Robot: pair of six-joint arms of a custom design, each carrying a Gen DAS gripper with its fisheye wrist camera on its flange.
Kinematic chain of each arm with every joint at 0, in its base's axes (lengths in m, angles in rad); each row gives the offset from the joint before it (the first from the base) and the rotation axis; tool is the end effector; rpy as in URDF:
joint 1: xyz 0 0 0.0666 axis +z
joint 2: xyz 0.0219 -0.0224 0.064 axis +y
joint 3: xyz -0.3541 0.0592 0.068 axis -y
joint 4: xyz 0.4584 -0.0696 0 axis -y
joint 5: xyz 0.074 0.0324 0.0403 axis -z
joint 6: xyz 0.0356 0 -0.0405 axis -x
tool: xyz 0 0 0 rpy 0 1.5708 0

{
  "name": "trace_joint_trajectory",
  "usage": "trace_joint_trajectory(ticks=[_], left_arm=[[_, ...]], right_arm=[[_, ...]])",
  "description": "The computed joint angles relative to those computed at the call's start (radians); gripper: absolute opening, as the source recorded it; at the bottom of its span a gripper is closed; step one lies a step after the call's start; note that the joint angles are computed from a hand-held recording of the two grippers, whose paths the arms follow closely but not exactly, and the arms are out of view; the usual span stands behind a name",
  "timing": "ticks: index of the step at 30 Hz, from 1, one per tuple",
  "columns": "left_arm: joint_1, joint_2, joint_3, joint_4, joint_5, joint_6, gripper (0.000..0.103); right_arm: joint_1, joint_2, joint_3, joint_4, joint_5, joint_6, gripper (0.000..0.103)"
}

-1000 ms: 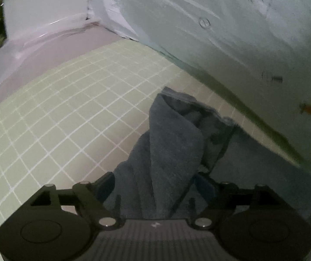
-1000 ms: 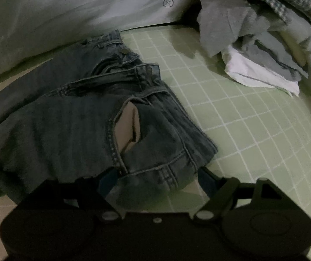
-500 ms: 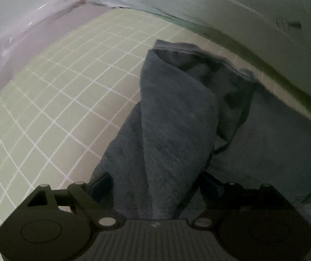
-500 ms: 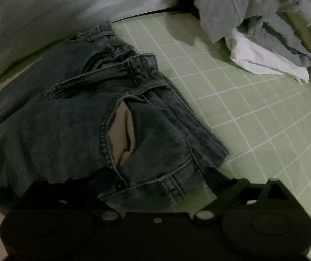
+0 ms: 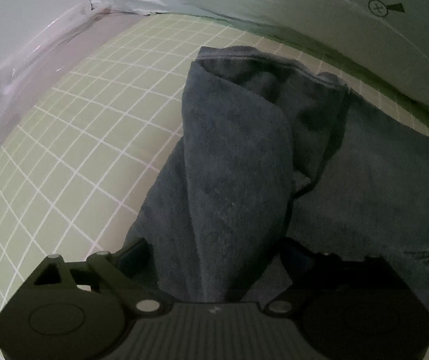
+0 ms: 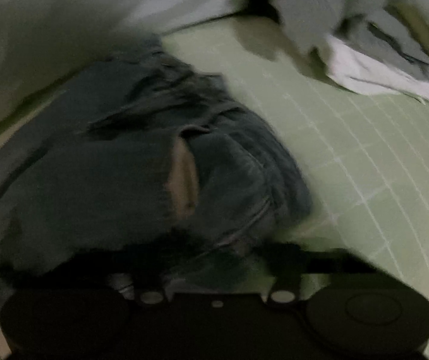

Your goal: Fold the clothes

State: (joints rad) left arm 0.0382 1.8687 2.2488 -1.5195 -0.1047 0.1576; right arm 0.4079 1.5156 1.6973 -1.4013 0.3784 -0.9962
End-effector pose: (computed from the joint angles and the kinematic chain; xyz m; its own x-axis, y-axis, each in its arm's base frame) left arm 0.6615 0.0286 0.5198 -0.8837 -0.1900 -0.4279 -0.2231 0.9744 0.0281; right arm 0.5174 0.2088 0.4701 -0.6799 0.5559 -0.4781 0.5866 0.8037 0.1002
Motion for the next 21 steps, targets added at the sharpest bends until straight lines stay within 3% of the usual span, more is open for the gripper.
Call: trace_joint_trajectory(ticks=[2, 6, 11, 14, 17, 19, 21], left_arm=[[0.001, -0.002, -0.002, 0.001, 0.000, -0.005, 0.096], [0.007, -0.017, -0.026, 0.015, 0.008, 0.006, 0.096], [0.021, -0.050, -0.078, 0.056, 0.011, 0.063, 0.092], [0.034, -0.044, -0.069, 0.052, 0.043, 0.095, 0.084], [0.035, -0.050, -0.069, 0.067, 0.052, 0.087, 0.055], [0.044, -0.062, -0.077, 0.093, 0.091, 0.100, 0.016], [0.052, -0.070, -0.075, 0.110, 0.127, 0.115, 0.009]], right_arm=[[0.008, -0.009, -0.004, 0.006, 0.012, 0.010, 0.025], [0.032, -0.055, -0.029, -0.052, 0.146, -0.030, 0.020], [0.027, -0.117, -0.085, -0.103, 0.150, -0.086, 0.020], [0.044, -0.109, -0.080, -0.136, 0.171, -0.090, 0.020], [0.053, -0.096, -0.061, -0.159, 0.180, -0.093, 0.020], [0.057, -0.088, -0.048, -0.173, 0.184, -0.094, 0.020], [0.063, -0.086, -0.047, -0.177, 0.198, -0.077, 0.020]])
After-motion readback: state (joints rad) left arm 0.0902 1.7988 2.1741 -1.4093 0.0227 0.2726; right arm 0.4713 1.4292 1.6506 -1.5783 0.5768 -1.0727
